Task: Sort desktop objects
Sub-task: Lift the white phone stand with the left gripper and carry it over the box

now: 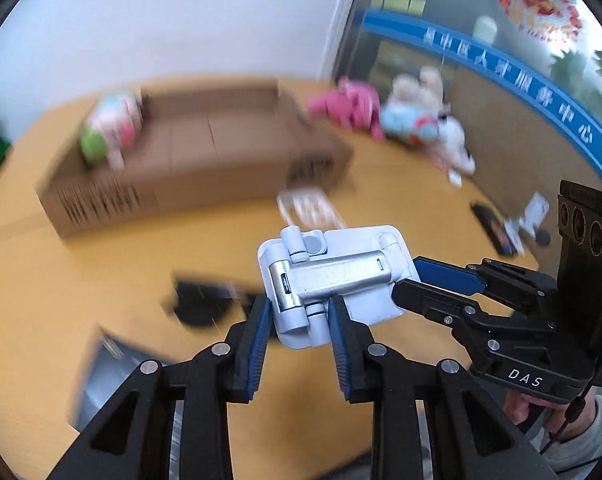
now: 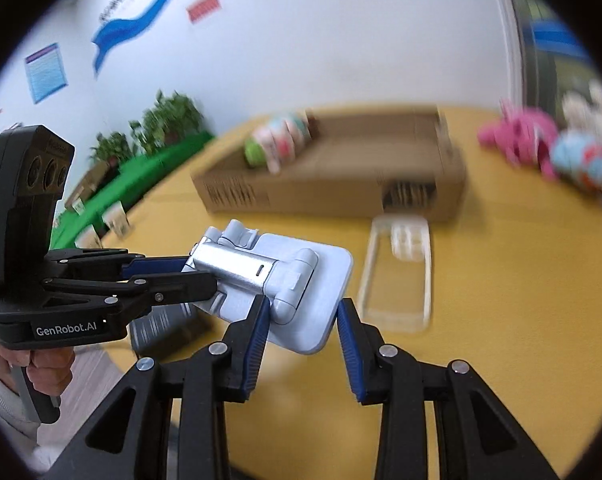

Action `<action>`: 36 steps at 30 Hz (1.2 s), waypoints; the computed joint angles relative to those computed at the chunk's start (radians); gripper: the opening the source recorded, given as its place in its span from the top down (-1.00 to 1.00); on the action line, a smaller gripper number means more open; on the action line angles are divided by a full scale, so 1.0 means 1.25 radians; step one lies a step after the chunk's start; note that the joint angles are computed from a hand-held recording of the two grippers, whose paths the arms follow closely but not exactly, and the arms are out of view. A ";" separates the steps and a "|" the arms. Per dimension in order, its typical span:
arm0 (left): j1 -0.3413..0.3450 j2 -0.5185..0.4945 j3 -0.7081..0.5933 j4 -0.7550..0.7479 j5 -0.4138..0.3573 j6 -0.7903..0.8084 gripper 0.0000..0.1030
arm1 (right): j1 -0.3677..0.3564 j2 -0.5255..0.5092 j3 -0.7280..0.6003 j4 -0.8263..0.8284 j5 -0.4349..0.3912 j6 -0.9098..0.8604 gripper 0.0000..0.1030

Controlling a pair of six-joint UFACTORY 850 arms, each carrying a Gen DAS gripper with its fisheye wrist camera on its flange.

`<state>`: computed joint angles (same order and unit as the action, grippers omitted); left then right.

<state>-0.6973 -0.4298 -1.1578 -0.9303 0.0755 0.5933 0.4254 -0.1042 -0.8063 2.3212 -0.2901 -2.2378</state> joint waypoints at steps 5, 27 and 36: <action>0.025 0.042 -0.027 -0.122 0.058 0.180 0.49 | 0.015 -0.016 -0.093 0.138 -0.013 -0.153 0.35; 0.183 -0.113 -0.496 -1.140 0.042 1.367 0.49 | 0.002 -0.293 -0.689 -0.480 0.080 0.390 0.35; 0.235 -0.405 -0.975 -1.727 0.285 1.957 0.50 | -0.032 -0.523 -1.034 -1.219 -0.008 1.144 0.35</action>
<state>-0.4030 -0.9355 -2.3771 -3.0886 0.4324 3.0391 0.3851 -0.7585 -2.0992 0.7978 -0.2995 -0.8083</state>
